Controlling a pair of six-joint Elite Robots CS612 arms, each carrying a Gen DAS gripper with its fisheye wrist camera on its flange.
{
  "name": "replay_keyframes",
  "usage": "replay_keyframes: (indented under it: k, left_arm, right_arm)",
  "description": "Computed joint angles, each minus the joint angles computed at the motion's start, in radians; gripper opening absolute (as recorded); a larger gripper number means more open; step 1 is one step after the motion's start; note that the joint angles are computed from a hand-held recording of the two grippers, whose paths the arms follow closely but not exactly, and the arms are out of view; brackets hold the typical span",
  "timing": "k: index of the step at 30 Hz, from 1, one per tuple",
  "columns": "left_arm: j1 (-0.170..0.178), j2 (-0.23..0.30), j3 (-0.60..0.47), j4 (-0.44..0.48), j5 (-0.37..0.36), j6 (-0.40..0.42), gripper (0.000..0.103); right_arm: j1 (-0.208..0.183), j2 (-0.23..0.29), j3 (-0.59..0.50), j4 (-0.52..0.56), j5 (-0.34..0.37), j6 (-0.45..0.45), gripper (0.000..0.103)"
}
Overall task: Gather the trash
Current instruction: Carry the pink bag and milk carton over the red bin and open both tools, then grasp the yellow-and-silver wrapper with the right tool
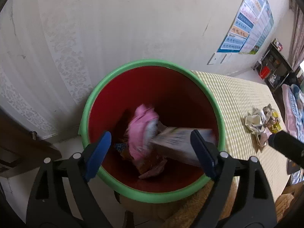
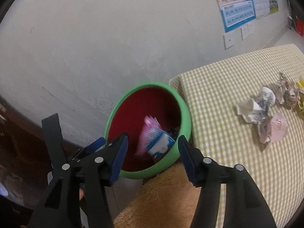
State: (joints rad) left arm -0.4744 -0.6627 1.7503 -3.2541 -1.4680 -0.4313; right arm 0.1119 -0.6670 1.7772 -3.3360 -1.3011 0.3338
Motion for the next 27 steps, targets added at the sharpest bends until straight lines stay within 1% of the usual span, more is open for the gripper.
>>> replay_keyframes:
  k: [2, 4, 6, 9, 11, 12, 15, 17, 20, 22, 24, 25, 26, 27]
  left_arm:
    - [-0.005, -0.001, 0.001, 0.001, 0.009, 0.012, 0.085]
    - [-0.011, -0.002, 0.001, 0.004, 0.015, 0.024, 0.085]
    - [-0.017, -0.003, 0.002, 0.005, 0.022, 0.039, 0.086]
    - [-0.027, -0.006, 0.004, -0.005, 0.029, 0.069, 0.086]
    - [-0.035, -0.006, 0.005, -0.014, 0.030, 0.083, 0.086]
    - [-0.039, -0.005, 0.005, -0.018, 0.029, 0.089, 0.087]
    - [-0.058, -0.005, -0.001, -0.004, 0.038, 0.118, 0.088]
    - [-0.072, -0.007, -0.006, 0.002, 0.035, 0.156, 0.088]
    - [-0.093, -0.011, -0.005, -0.004, 0.038, 0.206, 0.091]
    - [-0.105, -0.015, -0.005, -0.008, 0.027, 0.227, 0.092]
    - [-0.112, -0.020, -0.007, -0.009, 0.006, 0.235, 0.092]
    - [-0.116, -0.020, -0.008, -0.010, 0.001, 0.236, 0.092]
    - [-0.119, -0.021, -0.007, -0.013, -0.002, 0.238, 0.092]
    - [-0.125, -0.020, -0.011, -0.012, -0.007, 0.244, 0.092]
  right_arm:
    - [-0.012, -0.006, 0.018, -0.022, -0.014, 0.013, 0.056]
    - [-0.028, -0.015, 0.044, -0.045, -0.054, 0.021, 0.058]
    - [-0.045, -0.023, 0.067, -0.064, -0.116, 0.020, 0.060]
    - [-0.085, -0.040, 0.109, -0.092, -0.289, 0.021, 0.064]
    - [-0.119, -0.048, 0.129, -0.081, -0.376, 0.048, 0.068]
    - [-0.140, -0.052, 0.140, -0.076, -0.408, 0.081, 0.069]
    - [-0.193, -0.053, 0.160, -0.060, -0.458, 0.153, 0.072]
    - [-0.219, -0.052, 0.159, -0.015, -0.460, 0.173, 0.072]
    - [-0.252, -0.040, 0.154, 0.016, -0.401, 0.184, 0.072]
    - [-0.258, -0.033, 0.141, 0.055, -0.389, 0.188, 0.070]
    - [-0.268, -0.026, 0.138, 0.076, -0.357, 0.199, 0.052]
    - [-0.274, -0.024, 0.140, 0.077, -0.335, 0.209, 0.048]
    - [-0.273, -0.023, 0.148, 0.050, -0.344, 0.209, 0.038]
    - [-0.276, -0.027, 0.156, 0.038, -0.335, 0.199, 0.037]
